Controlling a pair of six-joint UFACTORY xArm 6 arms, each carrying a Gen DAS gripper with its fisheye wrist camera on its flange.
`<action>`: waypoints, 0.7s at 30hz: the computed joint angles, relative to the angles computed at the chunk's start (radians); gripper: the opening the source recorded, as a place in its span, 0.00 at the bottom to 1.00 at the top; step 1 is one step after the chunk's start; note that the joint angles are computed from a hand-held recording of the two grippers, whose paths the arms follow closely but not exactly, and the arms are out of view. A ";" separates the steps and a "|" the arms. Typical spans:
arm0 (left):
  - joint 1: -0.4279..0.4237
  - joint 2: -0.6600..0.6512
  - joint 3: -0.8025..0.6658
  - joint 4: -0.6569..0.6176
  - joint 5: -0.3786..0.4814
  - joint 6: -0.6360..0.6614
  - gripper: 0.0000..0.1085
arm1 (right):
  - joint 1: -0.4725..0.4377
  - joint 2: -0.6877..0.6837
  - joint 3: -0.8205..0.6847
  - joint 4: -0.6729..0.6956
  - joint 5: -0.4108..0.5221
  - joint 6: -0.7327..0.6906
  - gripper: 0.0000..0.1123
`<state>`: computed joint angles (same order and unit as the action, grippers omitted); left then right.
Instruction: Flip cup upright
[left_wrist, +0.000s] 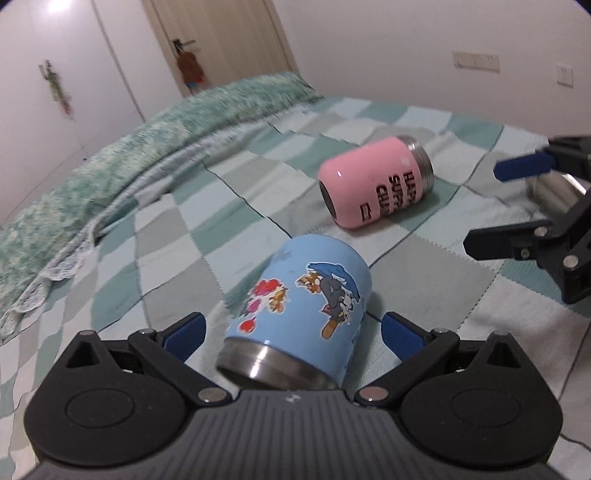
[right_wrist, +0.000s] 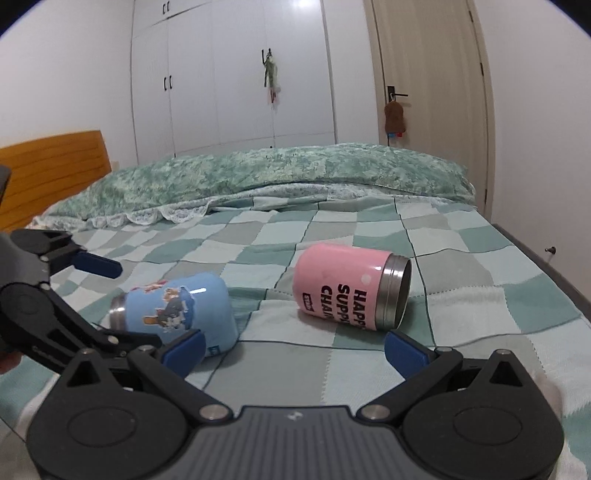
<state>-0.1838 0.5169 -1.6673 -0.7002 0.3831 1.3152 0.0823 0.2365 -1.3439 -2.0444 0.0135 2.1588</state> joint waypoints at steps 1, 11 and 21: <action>0.000 0.022 -0.027 0.035 0.013 -0.022 0.95 | -0.008 0.013 -0.011 0.021 -0.013 -0.027 0.92; 0.006 0.165 -0.231 0.245 0.147 -0.216 0.87 | -0.030 0.067 -0.050 0.157 -0.079 -0.197 0.92; -0.015 0.106 -0.118 0.275 0.049 -0.163 0.86 | -0.023 0.058 -0.061 0.040 -0.082 -0.079 0.92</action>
<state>-0.1989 0.6233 -1.7858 -0.4257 0.4321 1.1519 0.0590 0.2945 -1.4049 -2.0049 -0.0684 2.0796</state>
